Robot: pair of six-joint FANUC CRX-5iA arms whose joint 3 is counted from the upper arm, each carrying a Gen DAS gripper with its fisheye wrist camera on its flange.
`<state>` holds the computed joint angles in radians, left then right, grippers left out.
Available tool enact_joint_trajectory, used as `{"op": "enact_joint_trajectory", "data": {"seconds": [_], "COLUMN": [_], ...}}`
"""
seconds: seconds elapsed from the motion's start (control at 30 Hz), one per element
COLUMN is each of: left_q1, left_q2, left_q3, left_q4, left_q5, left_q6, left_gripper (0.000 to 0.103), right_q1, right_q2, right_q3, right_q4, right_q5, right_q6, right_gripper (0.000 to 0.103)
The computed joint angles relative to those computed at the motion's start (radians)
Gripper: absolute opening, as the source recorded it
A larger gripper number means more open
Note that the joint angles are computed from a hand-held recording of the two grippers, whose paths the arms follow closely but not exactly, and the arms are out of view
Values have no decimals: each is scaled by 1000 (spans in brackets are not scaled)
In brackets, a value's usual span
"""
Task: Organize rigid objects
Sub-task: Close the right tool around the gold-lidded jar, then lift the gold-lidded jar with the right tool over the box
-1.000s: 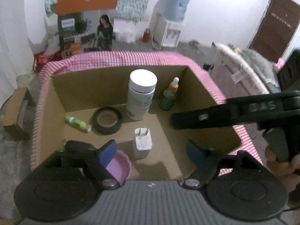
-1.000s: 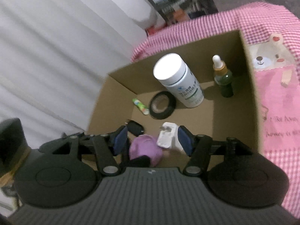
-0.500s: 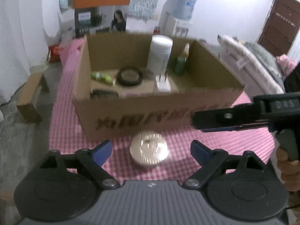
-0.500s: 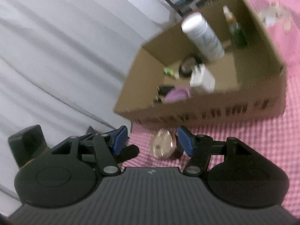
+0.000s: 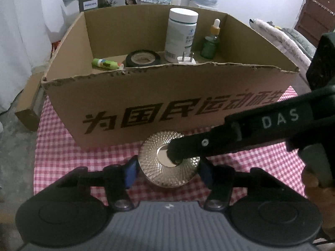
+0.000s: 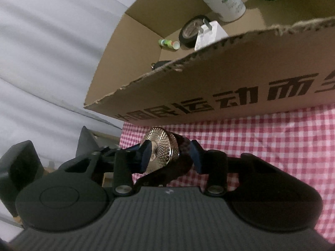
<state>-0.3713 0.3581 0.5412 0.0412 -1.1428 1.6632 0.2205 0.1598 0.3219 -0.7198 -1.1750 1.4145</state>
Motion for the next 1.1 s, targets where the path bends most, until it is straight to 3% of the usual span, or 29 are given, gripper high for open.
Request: {"op": "enact_joint_trajectory", "data": {"seconds": [0.47,0.73,1.1], "left_q1": [-38,-64,-73], "left_q2": [37,60,76], "left_q3": [41,61,75], "left_q4": [31,50,32], "left_q5": [-4,4,10], "left_q6": [-57,-118,-109], "left_gripper": [60,60,60], "right_q1": [-25,-33,-44], "right_q2": [-53,-110,-110], "right_q3": [-64,-121,-138], "right_q4": [15,59,43], "right_q5": [19,38,67], "right_q6": [-15,-42,-26], "right_gripper": [37,40,46]}}
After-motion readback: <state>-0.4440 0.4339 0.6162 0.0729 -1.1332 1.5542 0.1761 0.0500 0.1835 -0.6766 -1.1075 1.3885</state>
